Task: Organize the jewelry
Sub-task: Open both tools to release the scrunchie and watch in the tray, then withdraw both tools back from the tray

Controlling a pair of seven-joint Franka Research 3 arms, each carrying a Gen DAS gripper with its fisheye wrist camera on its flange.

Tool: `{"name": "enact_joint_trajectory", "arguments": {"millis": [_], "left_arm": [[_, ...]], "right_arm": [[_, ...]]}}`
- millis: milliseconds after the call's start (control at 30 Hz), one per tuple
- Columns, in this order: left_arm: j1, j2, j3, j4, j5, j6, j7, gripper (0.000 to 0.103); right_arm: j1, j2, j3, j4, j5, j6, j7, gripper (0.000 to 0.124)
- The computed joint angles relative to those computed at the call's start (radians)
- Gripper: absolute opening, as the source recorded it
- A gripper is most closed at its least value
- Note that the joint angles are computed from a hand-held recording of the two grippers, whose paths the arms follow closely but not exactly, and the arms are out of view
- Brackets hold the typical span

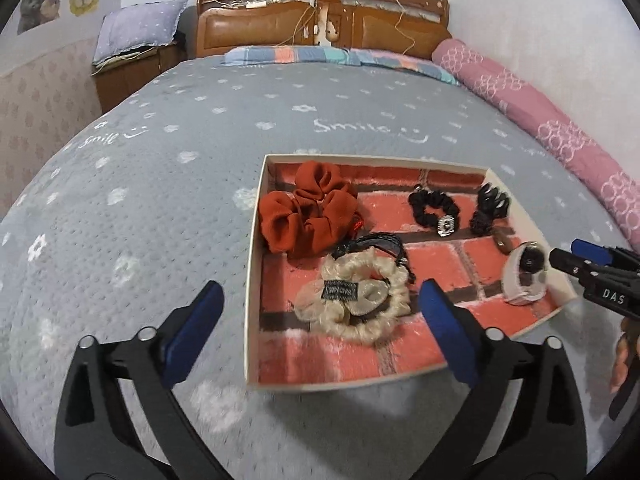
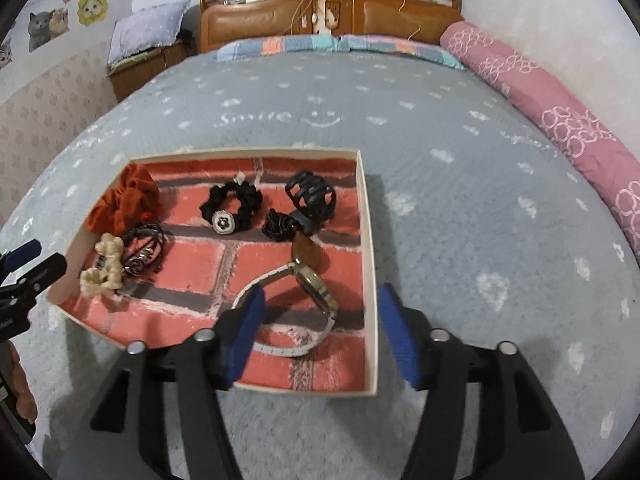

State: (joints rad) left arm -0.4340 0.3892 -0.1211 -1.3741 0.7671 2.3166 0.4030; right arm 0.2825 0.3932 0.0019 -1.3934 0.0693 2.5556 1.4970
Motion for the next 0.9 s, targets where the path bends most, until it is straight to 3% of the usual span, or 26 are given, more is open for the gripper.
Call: {"name": "enact_joint_trajectory", "arguments": {"millis": [67,267,667,900], "left_arm": [[-0.010,-0.033,0.000,-0.030,0.010,-0.016,-0.024,0.098],[-0.009,-0.172,-0.040,-0.189,0.048,-0.035,-0.115,0.098],[0.002,-0.386,-0.171,-0.446,0.083,-0.056,-0.311,0.098],[-0.039,-0.415,-0.247,-0.500,0.080,-0.118,-0.391,0.098]], "right_arm": [[0.001,-0.052,-0.003,-0.073,-0.004,0.039,0.003,0.079],[-0.007,-0.190,-0.005,-0.257,-0.020,0.125,0.026,0.090],[-0.078,-0.561,0.040,-0.747,-0.022,0.342,-0.012,0.093],[-0.121,-0.776,0.053,-1.004,0.013,0.370,-0.077,0.093]]}}
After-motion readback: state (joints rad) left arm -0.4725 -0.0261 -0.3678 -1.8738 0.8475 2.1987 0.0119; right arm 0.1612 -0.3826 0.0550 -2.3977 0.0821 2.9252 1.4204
